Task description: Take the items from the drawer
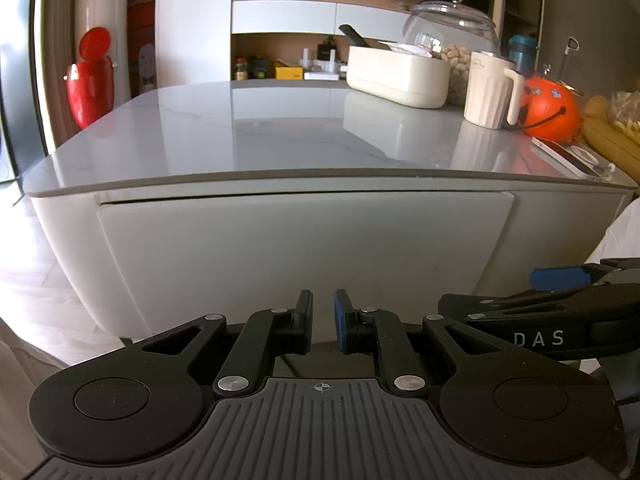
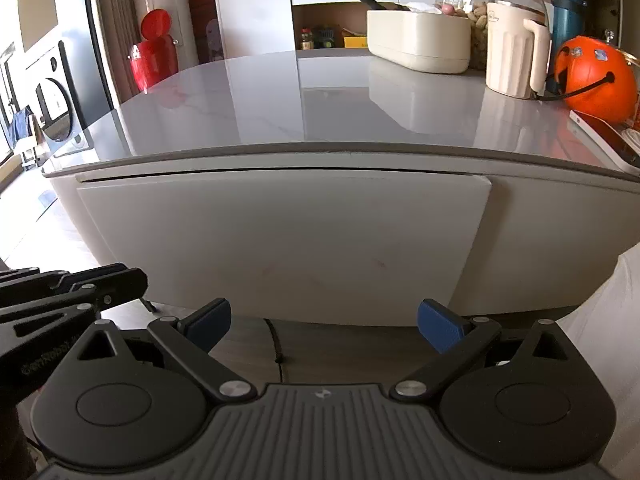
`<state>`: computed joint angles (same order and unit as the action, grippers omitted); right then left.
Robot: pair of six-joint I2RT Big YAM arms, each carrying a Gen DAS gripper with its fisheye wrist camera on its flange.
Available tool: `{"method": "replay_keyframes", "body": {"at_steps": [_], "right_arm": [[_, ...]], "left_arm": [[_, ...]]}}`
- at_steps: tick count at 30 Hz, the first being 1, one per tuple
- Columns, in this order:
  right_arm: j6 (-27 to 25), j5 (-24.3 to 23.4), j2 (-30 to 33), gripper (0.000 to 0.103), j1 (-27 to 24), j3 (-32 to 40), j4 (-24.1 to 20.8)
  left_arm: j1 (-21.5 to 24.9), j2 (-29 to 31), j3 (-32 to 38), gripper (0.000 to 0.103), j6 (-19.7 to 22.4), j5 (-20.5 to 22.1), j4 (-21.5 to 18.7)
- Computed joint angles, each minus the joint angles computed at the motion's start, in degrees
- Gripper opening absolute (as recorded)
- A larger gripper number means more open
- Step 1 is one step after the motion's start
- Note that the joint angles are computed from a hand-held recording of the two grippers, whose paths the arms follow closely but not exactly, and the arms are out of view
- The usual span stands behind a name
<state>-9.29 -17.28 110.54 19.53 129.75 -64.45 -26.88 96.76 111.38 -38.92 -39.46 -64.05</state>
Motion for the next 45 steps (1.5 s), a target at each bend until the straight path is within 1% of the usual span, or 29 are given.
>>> {"method": "replay_keyframes", "body": {"at_steps": [4, 7, 9, 20, 45], "right_arm": [[0.7, -0.3, -0.2, 0.1, -0.1, -0.3, 0.1], [0.3, -0.2, -0.7, 0.1, 0.2, -1.0, 0.6], [0.1, -0.1, -0.8, 0.1, 0.3, -1.3, 1.0], [0.6, 0.0, 0.0, 0.1, 0.1, -0.1, 0.4], [1.5, 1.0, -0.2, 0.1, 0.2, -0.5, 0.9]], "left_arm": [[-0.1, -0.5, -1.0, 0.014, 0.0, 0.0, 0.4], [-0.1, -0.6, -1.0, 0.014, -0.3, -0.1, 0.1], [0.0, 0.2, 0.2, 0.014, -0.7, 0.0, -0.7], [0.2, 0.6, 0.8, 0.014, -0.6, 0.3, -1.0], [0.2, 0.7, 0.8, 0.014, -0.5, 0.2, -1.0]]}}
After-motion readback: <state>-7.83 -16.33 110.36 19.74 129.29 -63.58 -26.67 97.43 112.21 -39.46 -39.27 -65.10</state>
